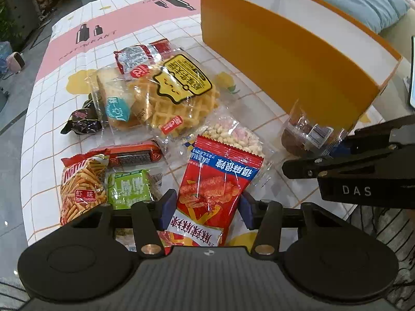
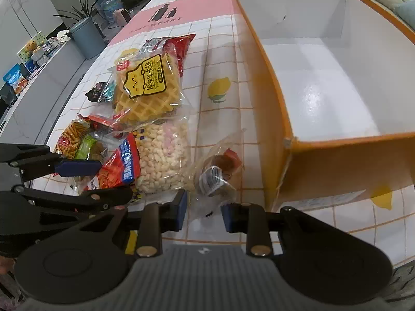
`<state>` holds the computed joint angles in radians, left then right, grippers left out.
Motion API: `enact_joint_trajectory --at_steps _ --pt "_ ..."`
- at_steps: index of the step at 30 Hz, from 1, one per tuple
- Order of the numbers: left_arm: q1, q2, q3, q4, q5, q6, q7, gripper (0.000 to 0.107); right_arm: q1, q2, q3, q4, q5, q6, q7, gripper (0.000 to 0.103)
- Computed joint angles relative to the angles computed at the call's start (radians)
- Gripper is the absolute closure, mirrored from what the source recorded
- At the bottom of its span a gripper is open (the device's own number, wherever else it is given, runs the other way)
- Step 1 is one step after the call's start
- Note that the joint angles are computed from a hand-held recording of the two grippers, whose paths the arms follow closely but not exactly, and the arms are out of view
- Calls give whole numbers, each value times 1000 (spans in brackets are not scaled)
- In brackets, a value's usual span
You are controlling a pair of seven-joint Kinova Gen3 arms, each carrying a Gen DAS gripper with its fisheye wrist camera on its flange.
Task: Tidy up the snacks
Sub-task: 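Grasp the red-and-blue snack packet with the left gripper while the right holds the pastry bag, then lift both held snacks and carry them over the orange box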
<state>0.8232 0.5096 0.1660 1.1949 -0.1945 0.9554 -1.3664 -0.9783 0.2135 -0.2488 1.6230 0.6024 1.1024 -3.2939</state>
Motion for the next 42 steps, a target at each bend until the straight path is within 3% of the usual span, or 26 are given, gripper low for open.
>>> enact_joint_trajectory --at_steps 4,6,10,13,16,19,23,24,28,30,33,34,39,42 --pt "-27 -33 13 42 28 -53 -5 53 -5 -2 -3 -5 3 9 1 77" --pt "-51 -66 30 90 52 -109 -34 66 -6 -4 -4 -4 7 7 1 77" --pt "-104 -111 62 157 123 -207 -88 67 -10 -12 -7 -3 24 5 -1 78" --pt "-98 -110 51 153 124 -205 -71 77 -12 -13 -9 -4 33 9 -4 79" --pt "-95 -86 54 113 123 -133 -89 78 -13 -14 -11 -4 36 11 -7 79" --pt "-93 -56 69 66 123 -42 -154 69 -16 -18 -12 -1 41 17 -22 79" --pt "-30 -43 41 51 57 -9 -160 30 -18 -24 -16 5 47 29 -55 79" --pt "-19 -32 37 37 45 7 -160 25 -19 -23 -16 4 48 36 -66 79" --pt "46 22 -7 -23 -30 71 -112 25 -11 -19 -18 4 33 36 -77 79" --pt "75 27 -31 -11 -85 47 -84 24 -12 -13 -18 -4 33 43 -67 79" --pt "52 38 -23 -6 -71 23 -69 19 -15 -10 -16 -8 35 45 -58 79" --pt "25 44 -7 -14 -42 25 -66 20 -14 -11 -16 -7 35 42 -56 79" --pt "-57 53 15 -65 96 108 -53 45 -14 -13 -14 -6 35 40 -51 79" --pt "-91 21 28 -26 144 79 -63 49 -14 -14 -15 -5 34 40 -50 79"
